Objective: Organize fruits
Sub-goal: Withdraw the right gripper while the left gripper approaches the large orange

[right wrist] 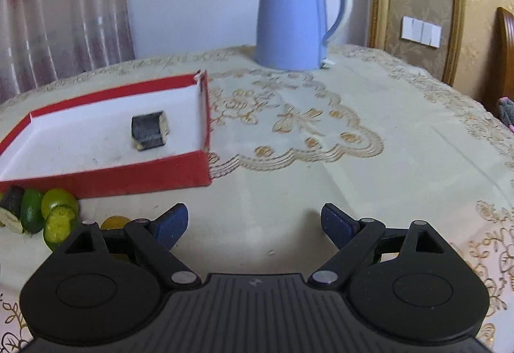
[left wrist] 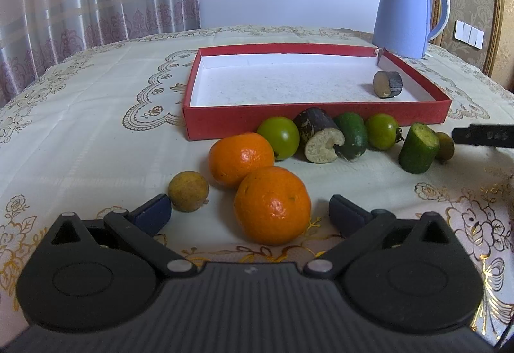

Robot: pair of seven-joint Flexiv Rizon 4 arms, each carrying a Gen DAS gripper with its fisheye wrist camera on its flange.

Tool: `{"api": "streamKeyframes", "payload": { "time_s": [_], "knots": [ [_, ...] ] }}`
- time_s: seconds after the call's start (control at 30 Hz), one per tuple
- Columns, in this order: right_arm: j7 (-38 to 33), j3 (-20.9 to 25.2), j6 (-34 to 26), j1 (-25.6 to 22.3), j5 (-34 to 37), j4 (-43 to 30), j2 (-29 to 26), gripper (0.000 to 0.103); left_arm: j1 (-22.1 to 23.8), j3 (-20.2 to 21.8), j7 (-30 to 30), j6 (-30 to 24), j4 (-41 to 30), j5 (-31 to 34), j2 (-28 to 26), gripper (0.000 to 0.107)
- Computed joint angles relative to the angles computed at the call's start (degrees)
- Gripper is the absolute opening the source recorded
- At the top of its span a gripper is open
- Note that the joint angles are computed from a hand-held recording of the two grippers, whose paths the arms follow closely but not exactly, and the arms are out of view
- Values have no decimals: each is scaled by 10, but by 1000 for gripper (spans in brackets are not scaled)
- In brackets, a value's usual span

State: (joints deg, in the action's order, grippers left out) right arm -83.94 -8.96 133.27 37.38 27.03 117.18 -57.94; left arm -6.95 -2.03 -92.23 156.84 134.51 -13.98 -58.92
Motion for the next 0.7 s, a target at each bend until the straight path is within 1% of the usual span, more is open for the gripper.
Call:
{"api": "streamKeyframes", "payload": {
  "time_s": [0.07, 0.1, 0.17, 0.23, 0.27, 0.37, 0.47, 0.53, 0.7],
  "knots": [
    [-14, -21, -6, 26, 19, -5, -6, 90, 6, 1, -5, 8, 4, 13, -2, 103],
    [-19, -22, -3, 33, 24, -4, -8, 91, 11, 1, -8, 16, 6, 23, -4, 103],
    [-28, -30, -14, 46, 34, -5, -9, 95, 13, 4, -16, 42, 12, 32, -14, 103],
    [-27, -26, -16, 40, 32, -4, -7, 97, 9, 7, -18, 68, 18, 27, -23, 103],
    [-24, -21, -18, 34, 26, -4, -4, 100, 11, 7, -21, 80, 22, 29, -27, 103],
    [-15, -8, -20, 16, 8, 0, 1, 101, 27, 2, -30, 94, 31, 49, -27, 103],
    [-9, -6, -19, 11, 2, 1, 2, 102, 34, -6, -36, 89, 37, 47, -21, 103],
    [-6, -3, -17, 8, -3, 3, 2, 102, 27, -8, -35, 82, 36, 34, -16, 103],
    [0, -1, -15, 4, -9, 4, 3, 102, 20, -9, -29, 63, 29, 37, -12, 103]
  ]
}}
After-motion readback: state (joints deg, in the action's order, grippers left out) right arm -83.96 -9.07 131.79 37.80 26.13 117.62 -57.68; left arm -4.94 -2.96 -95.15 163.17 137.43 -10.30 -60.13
